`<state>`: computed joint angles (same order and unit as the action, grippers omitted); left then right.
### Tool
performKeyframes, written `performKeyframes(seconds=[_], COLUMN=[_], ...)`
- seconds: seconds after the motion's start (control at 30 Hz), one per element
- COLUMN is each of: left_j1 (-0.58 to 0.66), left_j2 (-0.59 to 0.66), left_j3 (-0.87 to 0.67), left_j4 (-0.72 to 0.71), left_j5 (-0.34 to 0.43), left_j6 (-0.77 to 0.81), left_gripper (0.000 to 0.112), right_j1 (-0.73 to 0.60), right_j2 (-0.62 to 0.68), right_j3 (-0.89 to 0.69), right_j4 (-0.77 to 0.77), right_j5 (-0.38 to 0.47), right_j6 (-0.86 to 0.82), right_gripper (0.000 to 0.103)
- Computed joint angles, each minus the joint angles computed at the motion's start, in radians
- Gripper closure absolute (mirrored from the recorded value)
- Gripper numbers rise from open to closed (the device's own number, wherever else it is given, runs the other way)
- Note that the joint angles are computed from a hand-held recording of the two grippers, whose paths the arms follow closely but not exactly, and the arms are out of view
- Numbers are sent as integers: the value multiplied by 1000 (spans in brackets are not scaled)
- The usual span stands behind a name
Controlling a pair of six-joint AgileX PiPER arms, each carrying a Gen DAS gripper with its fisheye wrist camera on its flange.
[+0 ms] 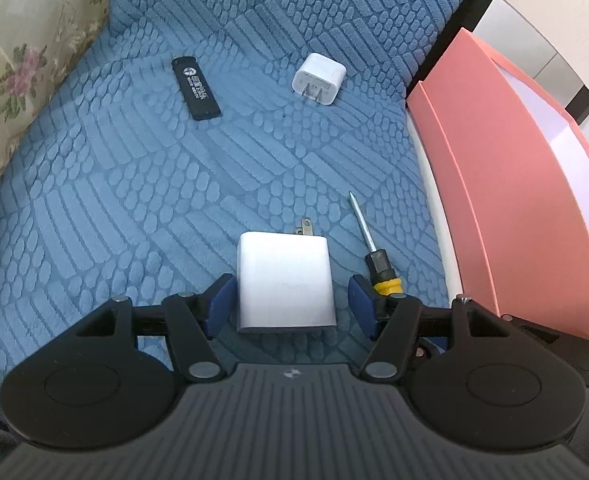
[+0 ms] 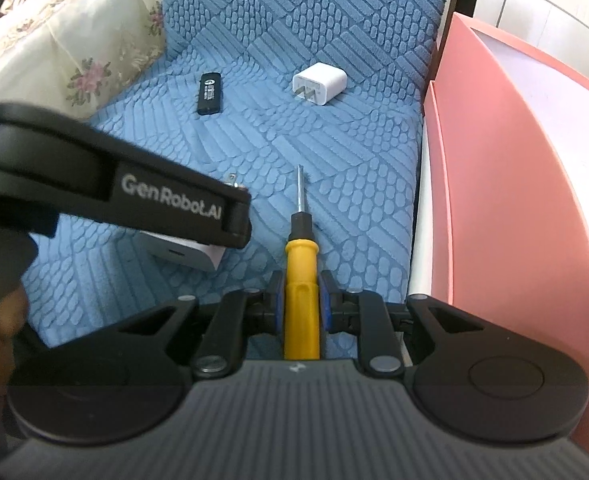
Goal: Organize rigid objects
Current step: 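Lift the charger cube with the left tool while the right tool lifts the screwdriver, then carry the charger cube into the pink box with the left tool while the right tool lowers the screwdriver in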
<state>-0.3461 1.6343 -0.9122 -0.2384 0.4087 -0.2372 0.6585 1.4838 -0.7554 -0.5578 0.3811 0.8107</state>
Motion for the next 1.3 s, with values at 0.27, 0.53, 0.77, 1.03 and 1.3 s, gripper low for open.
performKeyframes(seconds=[0.27, 0.53, 0.77, 1.03, 1.3], left_j1=[-44, 20, 53, 72, 65], left_j2=[10, -12, -49, -150, -241], left_j3=[-12, 2, 19, 67, 63], left_j4=[196, 3, -166, -227, -133], left_j5=[-2, -4, 4, 15, 56], left_j6=[-187, -56, 76, 137, 23], left_gripper=[53, 54, 54, 54, 54], right_j1=[12, 33, 37, 47, 0], right_j2=[-4, 5, -15, -72, -159], right_j3=[-3, -41, -86, -95, -143], right_j4=[-37, -39, 60, 137, 299], right_j5=[19, 81, 152, 188, 251], right_j6=[83, 126, 65, 4, -196], right_gripper=[82, 82, 82, 82, 82])
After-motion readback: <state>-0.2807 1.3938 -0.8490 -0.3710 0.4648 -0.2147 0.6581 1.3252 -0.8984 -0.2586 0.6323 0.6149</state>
